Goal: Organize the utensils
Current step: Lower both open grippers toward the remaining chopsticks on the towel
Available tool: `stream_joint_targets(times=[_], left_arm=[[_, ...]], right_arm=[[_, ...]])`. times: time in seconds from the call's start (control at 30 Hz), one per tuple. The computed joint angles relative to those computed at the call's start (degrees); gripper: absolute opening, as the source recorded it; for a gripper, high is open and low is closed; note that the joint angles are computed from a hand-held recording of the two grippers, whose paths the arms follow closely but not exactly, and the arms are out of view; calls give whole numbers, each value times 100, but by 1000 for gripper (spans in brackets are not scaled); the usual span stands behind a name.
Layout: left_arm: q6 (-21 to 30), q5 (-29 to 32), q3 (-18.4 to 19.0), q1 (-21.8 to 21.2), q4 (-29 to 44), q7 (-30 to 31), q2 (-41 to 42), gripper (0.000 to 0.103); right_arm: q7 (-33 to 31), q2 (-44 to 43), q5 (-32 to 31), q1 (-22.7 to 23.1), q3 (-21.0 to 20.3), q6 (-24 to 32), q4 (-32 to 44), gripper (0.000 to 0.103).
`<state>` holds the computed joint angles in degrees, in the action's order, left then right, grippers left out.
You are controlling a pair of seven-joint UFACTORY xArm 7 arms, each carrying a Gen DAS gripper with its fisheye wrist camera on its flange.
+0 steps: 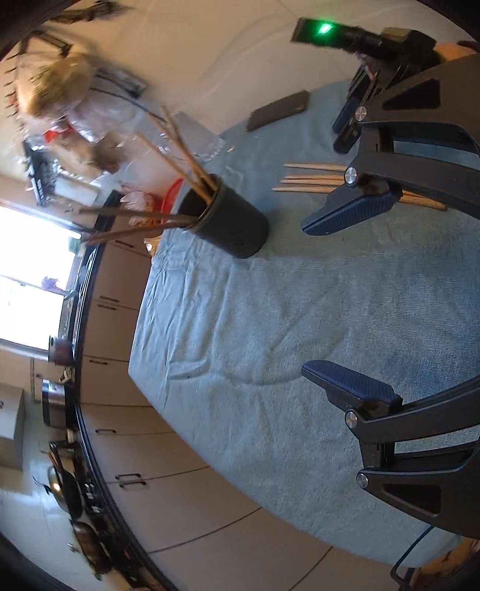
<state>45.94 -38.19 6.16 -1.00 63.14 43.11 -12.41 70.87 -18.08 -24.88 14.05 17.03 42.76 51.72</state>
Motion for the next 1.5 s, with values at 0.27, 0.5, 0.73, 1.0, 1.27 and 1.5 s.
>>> stream_joint_targets(times=[0.27,0.5,0.73,1.0,1.27,1.5], left_arm=[[120,179,-109,-93,-88,4,10,69],[610,319,-312,-339,15,339,254,66],[1090,370,-643,-518,414,387,812,29],[839,527,-943,-661,501,387,1101,22],[569,873,-751,-337,799,-227,1401,3],[1031,438,-763,-156,861,367,1215,4]], right_arm=[[-163,670,-173,117,-81,437,448,38],[19,282,-224,192,-226,830,152,32],[21,-172,-163,27,-159,659,-301,32],[105,-295,-189,-88,-52,458,-445,33],[79,-424,-76,-218,-36,130,-624,33],[99,-312,-187,-256,52,150,-534,41]])
